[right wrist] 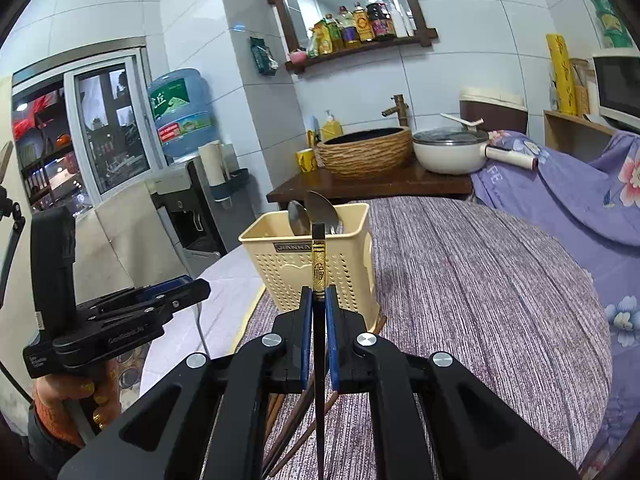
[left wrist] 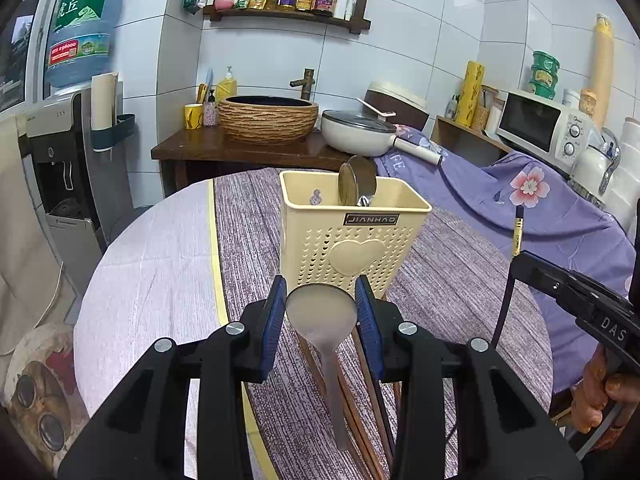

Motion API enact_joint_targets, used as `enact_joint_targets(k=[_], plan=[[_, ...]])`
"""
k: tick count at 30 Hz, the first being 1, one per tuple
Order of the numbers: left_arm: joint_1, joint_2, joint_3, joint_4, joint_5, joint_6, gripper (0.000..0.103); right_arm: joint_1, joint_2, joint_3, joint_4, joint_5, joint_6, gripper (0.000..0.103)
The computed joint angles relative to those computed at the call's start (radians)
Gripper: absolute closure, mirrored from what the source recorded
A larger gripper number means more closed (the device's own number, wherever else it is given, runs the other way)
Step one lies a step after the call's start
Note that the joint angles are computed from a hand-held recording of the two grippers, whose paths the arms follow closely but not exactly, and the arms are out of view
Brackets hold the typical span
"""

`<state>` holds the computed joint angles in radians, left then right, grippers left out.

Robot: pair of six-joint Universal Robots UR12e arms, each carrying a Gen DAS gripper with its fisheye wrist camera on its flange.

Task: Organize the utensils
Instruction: 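Lift the spoon and chopstick and carry both above the cream holder, then lower the spoon and chopstick into the holder and open both grippers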

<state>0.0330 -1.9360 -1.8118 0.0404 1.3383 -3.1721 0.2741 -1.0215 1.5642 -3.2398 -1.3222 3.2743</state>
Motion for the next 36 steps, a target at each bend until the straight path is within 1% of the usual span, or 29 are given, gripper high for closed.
enact_joint_targets(k=[6, 9, 12, 15, 19, 24, 26, 28, 30, 32, 36], plan=[[0.004, 0.009, 0.000, 0.011, -0.009, -0.003, 0.067, 0.000, -0.008, 0.003, -0.015, 0.028, -0.004, 0.096], [0.004, 0.010, 0.004, 0.010, -0.006, -0.005, 0.067, 0.000, -0.011, 0.002, -0.022, 0.030, -0.009, 0.096], [0.008, 0.012, 0.010, 0.002, -0.021, -0.005, 0.067, -0.001, -0.012, -0.002, -0.028, 0.038, -0.008, 0.096], [0.007, 0.013, 0.020, -0.001, -0.019, 0.004, 0.067, -0.002, -0.012, -0.013, -0.021, 0.049, -0.010, 0.096], [0.010, 0.017, 0.038, -0.007, -0.037, 0.014, 0.067, -0.006, -0.011, -0.035, -0.012, 0.077, -0.005, 0.096], [0.014, 0.011, 0.091, -0.014, -0.056, 0.001, 0.067, -0.005, -0.006, -0.081, -0.014, 0.083, -0.009, 0.096], [0.019, 0.005, 0.123, -0.021, -0.069, -0.021, 0.067, -0.006, -0.002, -0.103, -0.025, 0.082, -0.003, 0.096], [0.023, -0.005, 0.157, -0.008, -0.080, -0.051, 0.067, -0.005, 0.007, -0.136, -0.039, 0.064, 0.002, 0.096], [0.019, -0.019, 0.194, 0.014, -0.058, -0.074, 0.067, 0.002, 0.022, -0.177, -0.050, 0.023, 0.001, 0.096], [0.014, -0.041, 0.240, 0.030, -0.025, -0.103, 0.067, 0.004, 0.038, -0.220, -0.040, 0.000, 0.014, 0.096], [0.000, -0.090, 0.330, 0.019, 0.059, -0.146, 0.067, 0.012, 0.079, -0.305, -0.038, -0.069, 0.030, 0.096]])
